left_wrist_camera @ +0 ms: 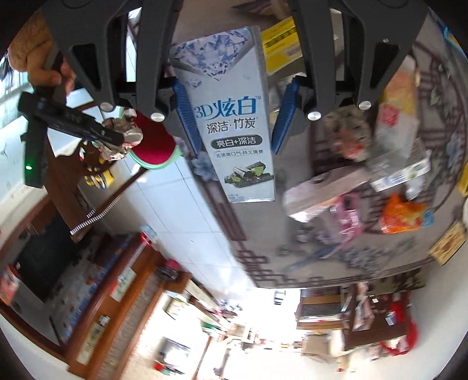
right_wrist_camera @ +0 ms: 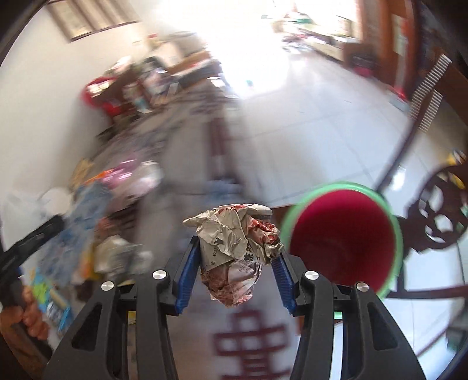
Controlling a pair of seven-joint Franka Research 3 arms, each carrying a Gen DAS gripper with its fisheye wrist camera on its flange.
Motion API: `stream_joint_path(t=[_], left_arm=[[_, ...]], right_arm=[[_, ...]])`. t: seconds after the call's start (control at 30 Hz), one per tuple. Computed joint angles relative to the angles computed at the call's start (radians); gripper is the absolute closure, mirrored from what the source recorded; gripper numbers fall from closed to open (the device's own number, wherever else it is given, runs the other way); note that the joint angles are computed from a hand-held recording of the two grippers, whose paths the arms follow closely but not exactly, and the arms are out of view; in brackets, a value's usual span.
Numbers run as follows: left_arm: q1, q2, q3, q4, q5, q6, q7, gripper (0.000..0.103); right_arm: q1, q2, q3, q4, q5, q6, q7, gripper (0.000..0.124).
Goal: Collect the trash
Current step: 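Carry both items to the red bucket and open both grippers over it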
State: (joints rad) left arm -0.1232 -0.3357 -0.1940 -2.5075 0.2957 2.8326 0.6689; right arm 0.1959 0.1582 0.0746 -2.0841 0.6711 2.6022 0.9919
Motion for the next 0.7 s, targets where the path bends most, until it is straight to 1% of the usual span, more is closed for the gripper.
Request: stream_joint_path(t=[0.07, 0.17, 0.2, 0.23, 0.3, 0.37, 0.43, 0.53, 0.6, 0.7], left_arm=[[-0.018, 0.050, 0.008, 0.038, -0.013, 0.008, 0.031, 0.054], [-0.039, 0.113, 0.011, 0.088, -0.030, 0.020, 0.081, 0.054], [-0.047, 0.141, 0.012, 0.112, -0.035, 0.026, 0.107, 0.054], [-0.052, 0.156, 0.012, 0.124, -0.039, 0.033, 0.126, 0.054], [-0.071, 0.204, 0.013, 0.163, -0.065, 0.051, 0.181, 0.054], [-0.088, 0.244, 0.013, 0.196, -0.107, 0.069, 0.241, 0.054], [-0.111, 0.300, 0.012, 0.244, -0.202, 0.079, 0.346, 0.054], [-0.118, 0.394, -0.022, 0.331, -0.312, 0.082, 0.483, 0.054], [-0.109, 0.462, -0.056, 0.395, -0.350, 0.080, 0.559, 0.054], [-0.106, 0.540, -0.091, 0.473, -0.345, 0.067, 0.602, 0.054]], right_arm=[[-0.007, 0.021, -0.020, 0.000, -0.033, 0.024, 0.045, 0.076], [-0.023, 0.058, -0.036, 0.014, -0.066, 0.057, 0.094, 0.069], [-0.030, 0.066, -0.037, 0.019, -0.071, 0.067, 0.104, 0.061], [-0.033, 0.074, -0.041, 0.022, -0.081, 0.082, 0.127, 0.051], [-0.040, 0.077, -0.050, 0.014, -0.095, 0.123, 0.178, 0.046], [-0.054, 0.073, -0.051, 0.007, -0.104, 0.134, 0.204, 0.046], [-0.068, 0.064, -0.047, -0.010, -0.092, 0.144, 0.220, 0.046], [-0.092, 0.051, -0.039, -0.026, -0.052, 0.145, 0.216, 0.046], [-0.096, 0.038, -0.041, -0.046, -0.051, 0.154, 0.214, 0.046], [-0.091, 0.014, -0.061, -0.084, -0.108, 0.174, 0.245, 0.046]])
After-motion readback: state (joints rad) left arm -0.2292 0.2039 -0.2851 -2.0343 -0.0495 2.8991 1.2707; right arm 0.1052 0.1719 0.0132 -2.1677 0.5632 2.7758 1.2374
